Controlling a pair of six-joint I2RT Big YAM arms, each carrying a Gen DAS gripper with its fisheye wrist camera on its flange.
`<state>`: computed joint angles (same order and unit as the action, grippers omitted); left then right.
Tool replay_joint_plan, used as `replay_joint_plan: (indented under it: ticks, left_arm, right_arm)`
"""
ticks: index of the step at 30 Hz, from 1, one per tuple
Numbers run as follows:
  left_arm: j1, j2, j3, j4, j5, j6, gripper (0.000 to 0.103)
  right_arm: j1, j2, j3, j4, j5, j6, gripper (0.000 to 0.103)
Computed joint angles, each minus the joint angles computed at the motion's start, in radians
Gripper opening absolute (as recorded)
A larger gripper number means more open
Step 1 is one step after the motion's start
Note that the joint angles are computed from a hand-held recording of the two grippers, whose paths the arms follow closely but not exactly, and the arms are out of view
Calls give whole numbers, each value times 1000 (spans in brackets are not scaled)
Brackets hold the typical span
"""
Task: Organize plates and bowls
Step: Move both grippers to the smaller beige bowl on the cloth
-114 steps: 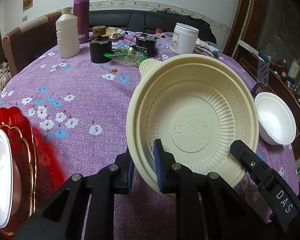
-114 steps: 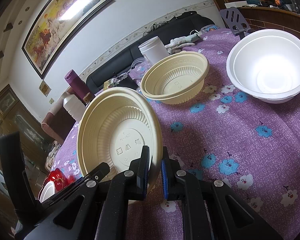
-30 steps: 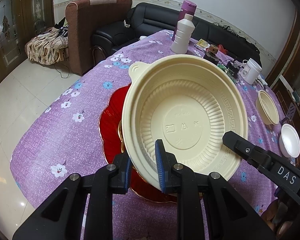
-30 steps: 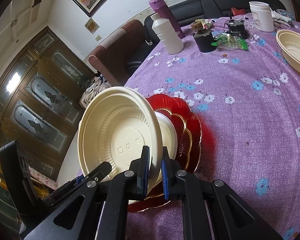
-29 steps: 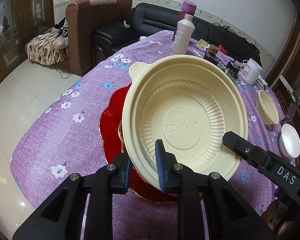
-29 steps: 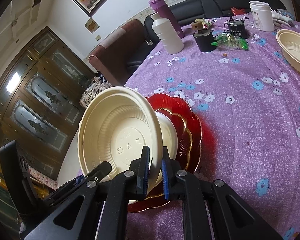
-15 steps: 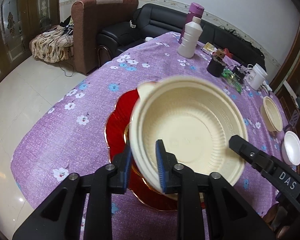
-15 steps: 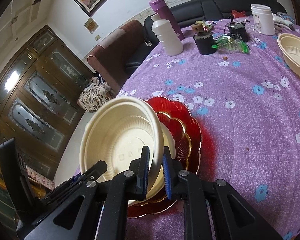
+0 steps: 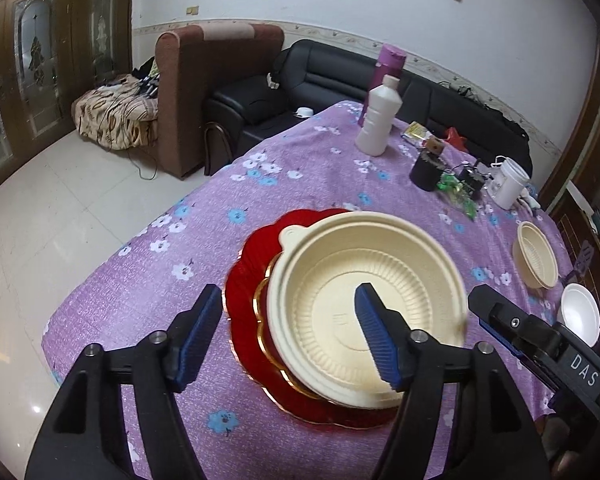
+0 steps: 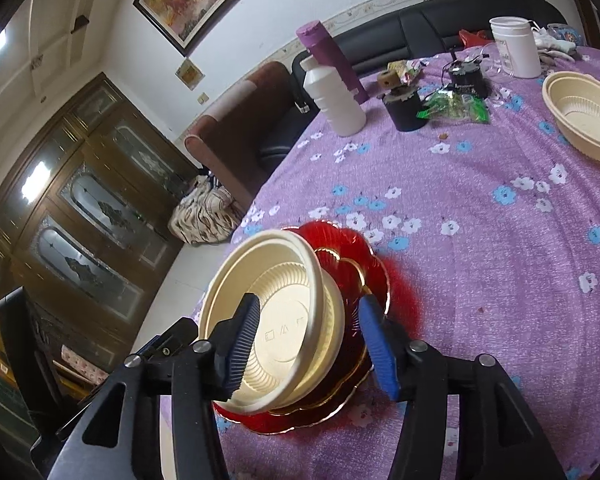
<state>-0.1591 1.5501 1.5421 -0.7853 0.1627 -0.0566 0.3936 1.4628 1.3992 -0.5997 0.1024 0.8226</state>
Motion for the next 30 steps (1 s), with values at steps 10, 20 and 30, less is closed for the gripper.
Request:
replay_joint_plan:
  ticks: [10, 20, 30]
  left_arm:
    - [-65, -22, 12, -11, 36, 29, 77]
    - [-213, 46, 132, -125, 114, 70, 82]
    - [-358, 268, 430, -279, 99, -13, 82]
  right_arm:
    - [-53, -126, -116, 2, 13, 66, 92]
    - [-196, -275, -263, -48, -49, 162, 103]
    - [-415, -344, -248, -82, -93, 120, 103]
